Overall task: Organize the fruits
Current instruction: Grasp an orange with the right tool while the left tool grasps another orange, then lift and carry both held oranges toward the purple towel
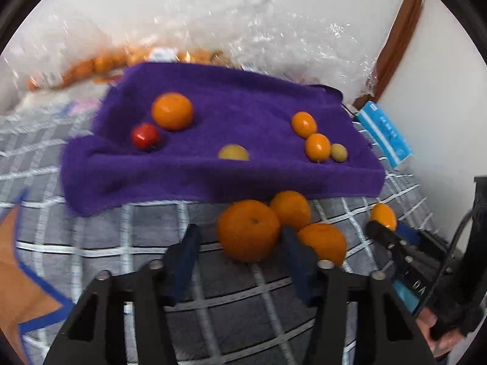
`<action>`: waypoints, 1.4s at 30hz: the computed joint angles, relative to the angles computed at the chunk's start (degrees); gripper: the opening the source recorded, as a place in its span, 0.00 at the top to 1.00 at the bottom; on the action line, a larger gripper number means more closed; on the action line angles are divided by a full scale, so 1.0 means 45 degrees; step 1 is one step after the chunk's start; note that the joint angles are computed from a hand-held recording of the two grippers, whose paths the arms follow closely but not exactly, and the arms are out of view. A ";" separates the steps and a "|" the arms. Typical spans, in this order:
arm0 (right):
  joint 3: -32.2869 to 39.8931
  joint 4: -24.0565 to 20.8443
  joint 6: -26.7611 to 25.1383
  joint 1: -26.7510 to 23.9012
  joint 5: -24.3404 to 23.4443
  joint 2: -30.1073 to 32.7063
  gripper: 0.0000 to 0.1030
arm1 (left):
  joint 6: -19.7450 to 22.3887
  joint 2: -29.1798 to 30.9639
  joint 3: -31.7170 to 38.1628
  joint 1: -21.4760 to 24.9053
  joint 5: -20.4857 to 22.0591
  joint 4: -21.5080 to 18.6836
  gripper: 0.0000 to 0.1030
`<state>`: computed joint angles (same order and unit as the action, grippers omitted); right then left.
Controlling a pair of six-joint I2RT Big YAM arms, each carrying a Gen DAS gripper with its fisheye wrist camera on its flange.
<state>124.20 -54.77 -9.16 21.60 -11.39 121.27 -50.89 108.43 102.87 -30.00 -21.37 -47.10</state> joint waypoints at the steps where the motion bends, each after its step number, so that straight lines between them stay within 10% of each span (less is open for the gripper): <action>1: -0.0044 0.0067 -0.0049 0.0021 0.0033 -0.0026 0.66 | 0.0005 -0.0032 -0.0086 0.0005 0.0023 0.0254 0.61; 10: -0.0436 0.0454 -0.0288 0.0058 0.0037 -0.0240 0.66 | -0.0921 -0.0451 -0.0176 -0.0238 -0.1317 -0.1660 0.61; 17: -0.0379 0.0421 -0.0242 0.0056 0.0036 -0.0200 0.66 | -0.0976 -0.0599 -0.0674 -0.0104 -0.1400 -0.1302 0.51; 21: -0.0433 0.0515 -0.0209 0.0039 -0.0049 -0.0223 0.66 | -0.0694 0.0017 0.0200 -0.0261 -0.2213 -0.2246 0.61; 30: -0.0766 0.0857 -0.0116 0.0031 -0.0140 -0.0420 0.66 | -0.0996 -0.1368 -0.2188 -0.0077 -0.1351 0.0966 0.61; 42: -0.1570 0.1763 0.0191 -0.0093 -0.0605 -0.0938 0.66 | -0.0548 -0.1867 -0.2915 -0.0336 -0.2124 0.2372 0.61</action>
